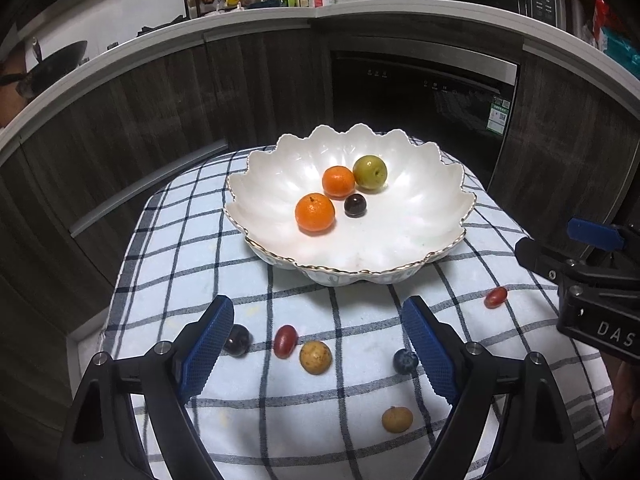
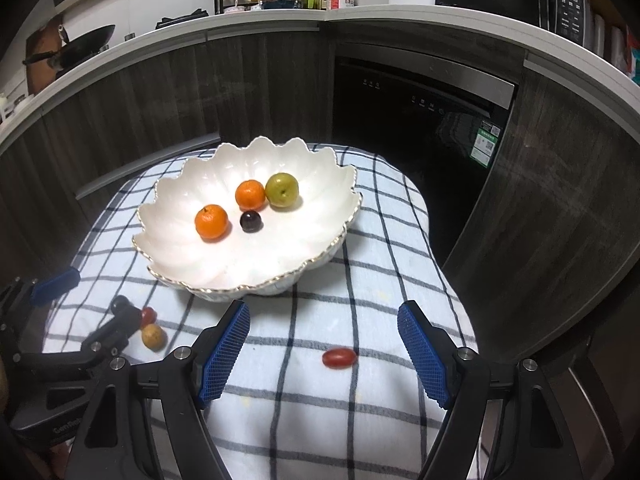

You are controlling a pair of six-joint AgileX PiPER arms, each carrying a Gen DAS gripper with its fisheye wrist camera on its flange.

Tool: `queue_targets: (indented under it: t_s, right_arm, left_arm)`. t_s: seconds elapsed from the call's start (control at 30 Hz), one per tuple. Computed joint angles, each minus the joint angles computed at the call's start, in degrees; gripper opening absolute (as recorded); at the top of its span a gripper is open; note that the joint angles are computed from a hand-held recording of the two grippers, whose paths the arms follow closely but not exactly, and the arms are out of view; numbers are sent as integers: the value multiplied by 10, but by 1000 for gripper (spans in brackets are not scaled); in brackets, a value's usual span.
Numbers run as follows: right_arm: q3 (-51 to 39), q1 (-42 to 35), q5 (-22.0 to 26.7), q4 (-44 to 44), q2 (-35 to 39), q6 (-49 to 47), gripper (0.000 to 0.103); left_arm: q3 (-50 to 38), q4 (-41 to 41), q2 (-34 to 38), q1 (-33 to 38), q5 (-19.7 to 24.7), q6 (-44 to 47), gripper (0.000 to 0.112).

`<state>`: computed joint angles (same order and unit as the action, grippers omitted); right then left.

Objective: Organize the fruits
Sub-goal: 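Withdraw both open tools from the bowl back over the loose fruits, then grasp the blueberry with the left tool while the right tool grasps the red grape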

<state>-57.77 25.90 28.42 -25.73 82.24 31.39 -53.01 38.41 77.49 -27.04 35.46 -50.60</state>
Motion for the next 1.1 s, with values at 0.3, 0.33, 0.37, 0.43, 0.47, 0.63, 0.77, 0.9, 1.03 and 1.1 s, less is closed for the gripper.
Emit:
queue_targets:
  t_s: [0.3,0.33,0.37,0.43,0.47,0.63,0.77,0.9,1.03,1.1]
  right_arm:
    - [40,-18,-29,-9,1,7,77]
    - [45,-22,-33,0,1,-1,77]
    - [50,-24,-35,6,2,-7,77]
    - [62,-27,-42,12,1,-16,77]
    - [67,-29,-46,15,1,-20,77]
    - [92,-39,-65,30,-2,-44,77]
    - [99,-52,-84,38,4,-63,77]
    - [99,-58,-104,18,18,-59,77]
    - [98,-59,-124,5,35,-58,77]
    - [97,-59,-133,4,44,-61,76]
  left_arm:
    - [31,52,2,-26,-18,-66,87]
    - [34,52,3,-28,-21,-68,87]
    - [39,53,4,-30,-24,-70,87]
    - [46,62,4,-39,-26,-83,87]
    - [51,65,4,-43,-29,-90,87]
    - [62,68,13,-55,-45,-100,85]
    - [63,84,29,-67,-55,-119,81]
    - [64,87,45,-69,-66,-125,78]
    - [61,93,64,-71,-72,-132,74]
    - [60,93,74,-71,-76,-134,72]
